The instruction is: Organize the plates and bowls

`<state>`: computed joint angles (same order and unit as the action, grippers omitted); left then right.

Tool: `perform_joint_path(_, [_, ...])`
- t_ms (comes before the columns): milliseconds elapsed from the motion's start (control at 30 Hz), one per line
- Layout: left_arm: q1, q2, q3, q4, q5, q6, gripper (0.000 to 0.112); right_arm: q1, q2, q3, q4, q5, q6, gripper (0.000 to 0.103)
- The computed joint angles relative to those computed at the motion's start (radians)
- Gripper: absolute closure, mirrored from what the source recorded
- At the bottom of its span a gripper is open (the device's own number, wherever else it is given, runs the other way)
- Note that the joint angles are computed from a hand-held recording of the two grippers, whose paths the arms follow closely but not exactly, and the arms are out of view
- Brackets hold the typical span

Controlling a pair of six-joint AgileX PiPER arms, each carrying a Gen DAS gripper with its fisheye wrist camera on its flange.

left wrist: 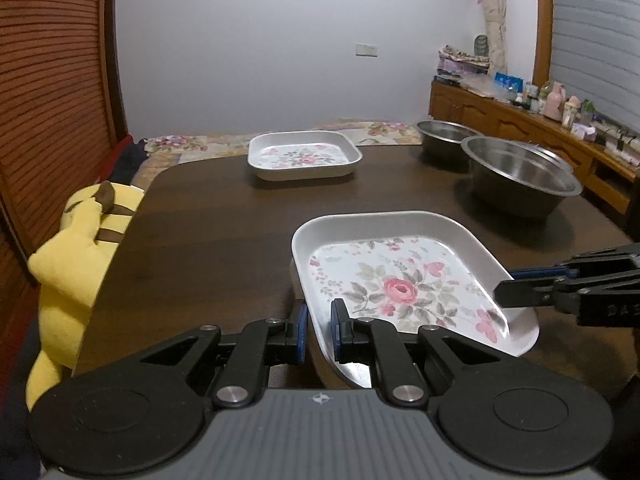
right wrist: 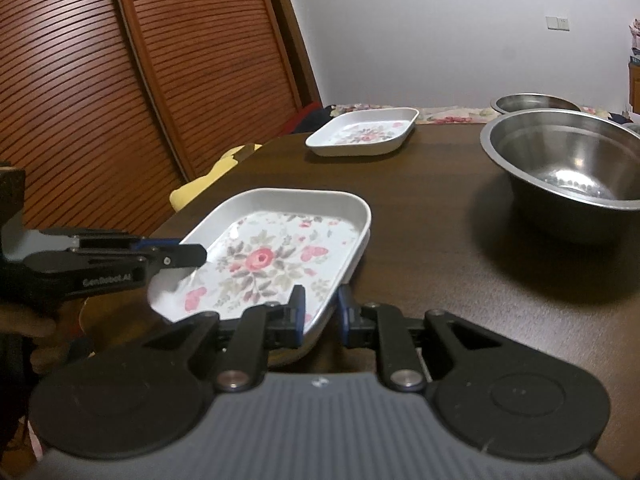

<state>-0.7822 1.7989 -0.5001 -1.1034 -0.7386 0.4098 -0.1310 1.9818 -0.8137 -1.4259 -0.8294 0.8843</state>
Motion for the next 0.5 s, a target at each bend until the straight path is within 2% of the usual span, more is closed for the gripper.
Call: perform_joint_path(500, [0.021, 0.028, 0.012, 0.071, 0.000, -0.096, 0.099, -0.003, 0.021, -0.013, -0.001, -0.021, 0.020, 0.083])
